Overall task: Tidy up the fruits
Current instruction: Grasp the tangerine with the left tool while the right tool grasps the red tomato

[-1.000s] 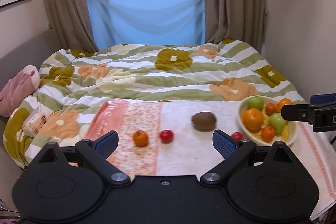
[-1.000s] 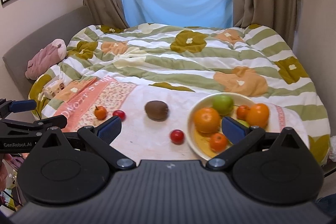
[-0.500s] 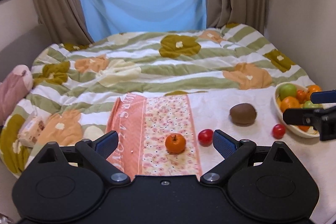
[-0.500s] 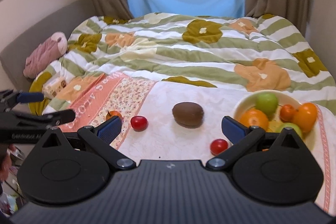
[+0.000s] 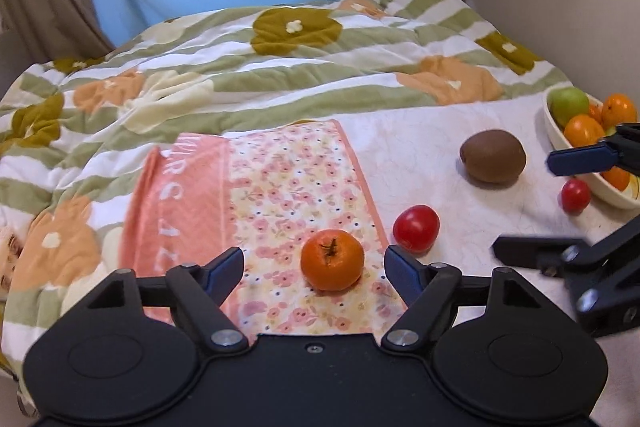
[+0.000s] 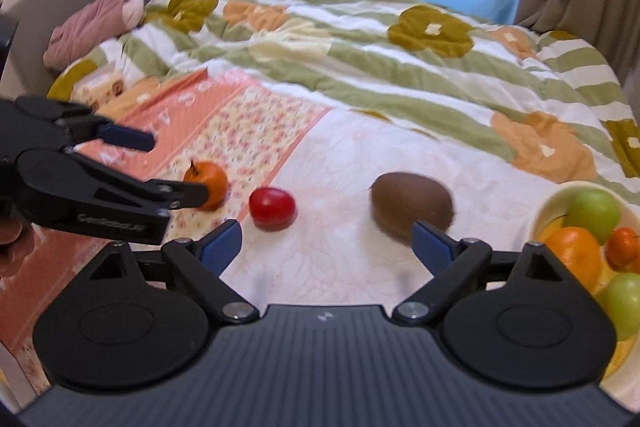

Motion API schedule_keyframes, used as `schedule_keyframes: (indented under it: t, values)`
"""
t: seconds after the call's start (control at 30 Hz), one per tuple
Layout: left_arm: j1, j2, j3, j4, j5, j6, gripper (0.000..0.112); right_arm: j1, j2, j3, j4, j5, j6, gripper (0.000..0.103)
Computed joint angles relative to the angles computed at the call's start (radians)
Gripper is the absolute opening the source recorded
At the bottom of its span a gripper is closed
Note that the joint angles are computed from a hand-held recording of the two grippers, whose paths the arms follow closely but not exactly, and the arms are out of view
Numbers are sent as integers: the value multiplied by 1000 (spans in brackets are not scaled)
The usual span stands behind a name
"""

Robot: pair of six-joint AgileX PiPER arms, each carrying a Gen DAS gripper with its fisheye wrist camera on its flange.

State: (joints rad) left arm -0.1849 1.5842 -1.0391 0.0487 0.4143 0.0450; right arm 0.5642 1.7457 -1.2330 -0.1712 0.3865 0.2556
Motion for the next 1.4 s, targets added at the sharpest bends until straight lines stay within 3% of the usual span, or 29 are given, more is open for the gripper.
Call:
schedule_keyframes:
  t: [0.33,0.5,0.57,1.0,1.13,1.4]
  values:
    - [9,79,-32,-58,-6,74,56,26,121,-76,8,-9,-70,96]
    - [31,85,-32,-176,-10,192,44,28,160,-116,47,0,-127,88]
    - [28,84,-28,-159,-17,182,44,29,181,-144,79,22,-168,80]
    - [65,40,-5,-155,-2,174,43,27,261,-257,148,62,-281,65]
    - [63,27,4,-139,-6,155,43,30,280,-288,157,73,-305,52]
    - [58,9,15,-96,-3,107,43,31,279,-286,169,66,-308,51]
